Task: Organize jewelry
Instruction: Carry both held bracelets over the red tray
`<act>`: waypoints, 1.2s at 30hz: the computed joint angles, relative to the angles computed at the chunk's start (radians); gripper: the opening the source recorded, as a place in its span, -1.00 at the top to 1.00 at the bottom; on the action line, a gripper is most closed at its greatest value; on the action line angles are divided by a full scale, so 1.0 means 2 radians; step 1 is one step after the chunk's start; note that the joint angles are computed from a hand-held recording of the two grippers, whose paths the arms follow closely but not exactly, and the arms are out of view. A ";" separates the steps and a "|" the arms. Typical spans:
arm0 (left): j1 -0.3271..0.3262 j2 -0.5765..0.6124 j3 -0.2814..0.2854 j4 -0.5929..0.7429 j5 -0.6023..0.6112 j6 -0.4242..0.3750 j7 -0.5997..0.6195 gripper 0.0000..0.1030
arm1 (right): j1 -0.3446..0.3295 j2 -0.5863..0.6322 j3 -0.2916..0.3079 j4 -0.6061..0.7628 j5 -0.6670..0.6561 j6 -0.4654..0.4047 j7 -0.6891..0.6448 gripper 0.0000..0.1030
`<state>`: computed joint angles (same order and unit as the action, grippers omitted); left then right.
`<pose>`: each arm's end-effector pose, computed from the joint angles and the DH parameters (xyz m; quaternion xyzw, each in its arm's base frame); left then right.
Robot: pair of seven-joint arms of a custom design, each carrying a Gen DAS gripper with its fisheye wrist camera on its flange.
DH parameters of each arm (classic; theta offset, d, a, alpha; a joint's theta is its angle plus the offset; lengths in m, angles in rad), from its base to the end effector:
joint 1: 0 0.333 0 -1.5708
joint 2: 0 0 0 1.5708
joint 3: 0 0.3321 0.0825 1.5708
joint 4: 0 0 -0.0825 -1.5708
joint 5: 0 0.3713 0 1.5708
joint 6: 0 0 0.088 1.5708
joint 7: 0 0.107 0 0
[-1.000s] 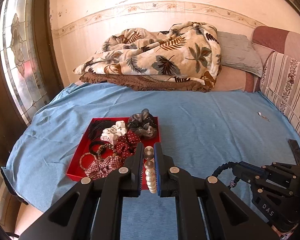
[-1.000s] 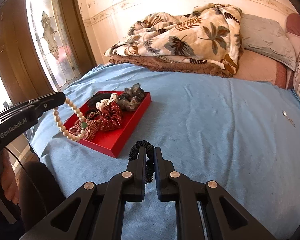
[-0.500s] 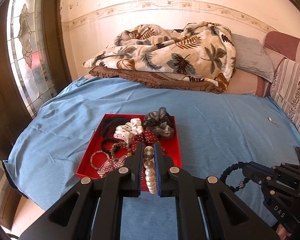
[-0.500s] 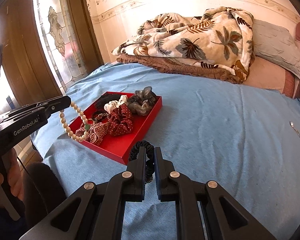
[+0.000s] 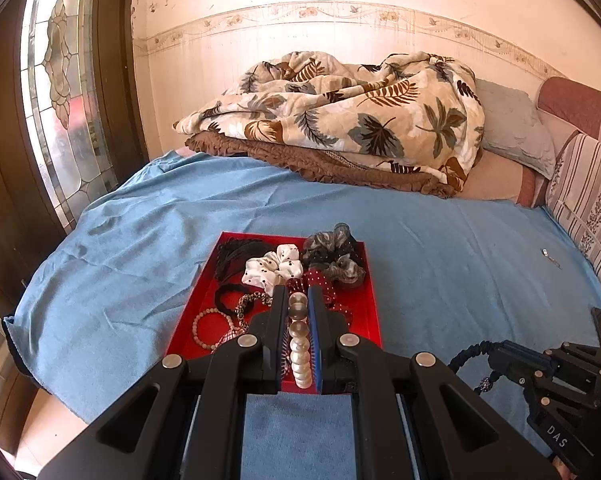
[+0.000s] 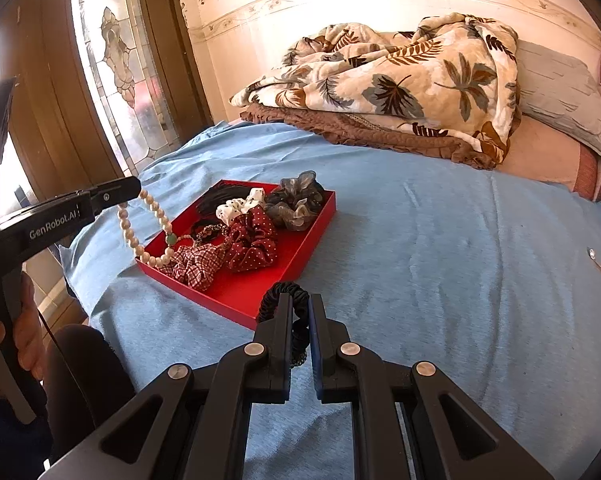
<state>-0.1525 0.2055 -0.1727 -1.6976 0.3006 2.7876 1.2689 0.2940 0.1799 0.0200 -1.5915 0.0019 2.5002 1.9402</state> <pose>0.6282 -0.2137 0.5988 -0.5570 0.7069 -0.3376 0.2759 0.6260 0.2019 0.6306 -0.6412 0.6796 -0.1508 0.3229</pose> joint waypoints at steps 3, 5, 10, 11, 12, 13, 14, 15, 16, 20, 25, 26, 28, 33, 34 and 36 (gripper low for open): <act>0.010 0.006 -0.009 0.007 -0.027 0.002 0.022 0.82 | 0.001 0.004 0.000 0.005 0.000 0.000 0.000 0.82; 0.019 0.012 -0.017 0.017 -0.054 -0.001 0.041 0.82 | 0.002 0.006 0.000 0.010 0.000 -0.001 0.000 0.82; 0.049 0.028 -0.044 0.045 -0.150 -0.012 0.107 0.82 | 0.003 0.014 0.000 0.022 0.002 -0.004 -0.002 0.83; 0.057 0.031 -0.050 0.052 -0.174 -0.016 0.123 0.82 | 0.003 0.015 0.000 0.025 0.003 -0.004 -0.002 0.83; 0.058 0.034 -0.051 0.057 -0.185 -0.019 0.130 0.82 | 0.004 0.017 0.000 0.027 0.003 -0.004 -0.002 0.83; 0.060 0.036 -0.052 0.063 -0.196 -0.022 0.137 0.82 | 0.004 0.019 0.000 0.031 0.003 -0.003 -0.002 0.83; 0.060 0.039 -0.051 0.069 -0.203 -0.025 0.141 0.82 | 0.005 0.021 0.000 0.033 0.004 -0.003 -0.003 0.83; 0.058 0.041 -0.048 0.073 -0.205 -0.027 0.141 0.82 | 0.005 0.023 -0.001 0.036 0.005 -0.003 -0.003 0.83; 0.057 0.042 -0.047 0.076 -0.208 -0.029 0.144 0.82 | 0.005 0.027 0.000 0.040 0.007 -0.004 -0.003 0.83; 0.057 0.051 -0.050 0.092 -0.224 -0.039 0.156 0.82 | 0.007 0.039 0.000 0.056 0.013 -0.007 -0.008 0.83; 0.048 0.063 -0.046 0.102 -0.217 -0.045 0.154 0.82 | 0.008 0.047 -0.002 0.067 0.019 -0.004 -0.015 0.83; 0.046 0.067 -0.046 0.103 -0.215 -0.046 0.154 0.82 | 0.008 0.048 -0.002 0.068 0.020 -0.004 -0.016 0.83; 0.042 0.071 -0.045 0.104 -0.210 -0.048 0.150 0.82 | 0.008 0.049 -0.004 0.069 0.020 -0.003 -0.016 0.83; 0.033 0.082 -0.044 0.107 -0.195 -0.049 0.144 0.82 | 0.004 0.049 -0.008 0.063 0.023 -0.003 -0.011 0.82; 0.032 0.084 -0.044 0.109 -0.192 -0.049 0.143 0.82 | 0.003 0.049 -0.008 0.063 0.024 -0.004 -0.009 0.82; 0.028 0.090 -0.045 0.111 -0.185 -0.049 0.143 0.82 | 0.001 0.051 -0.009 0.063 0.025 -0.006 -0.007 0.82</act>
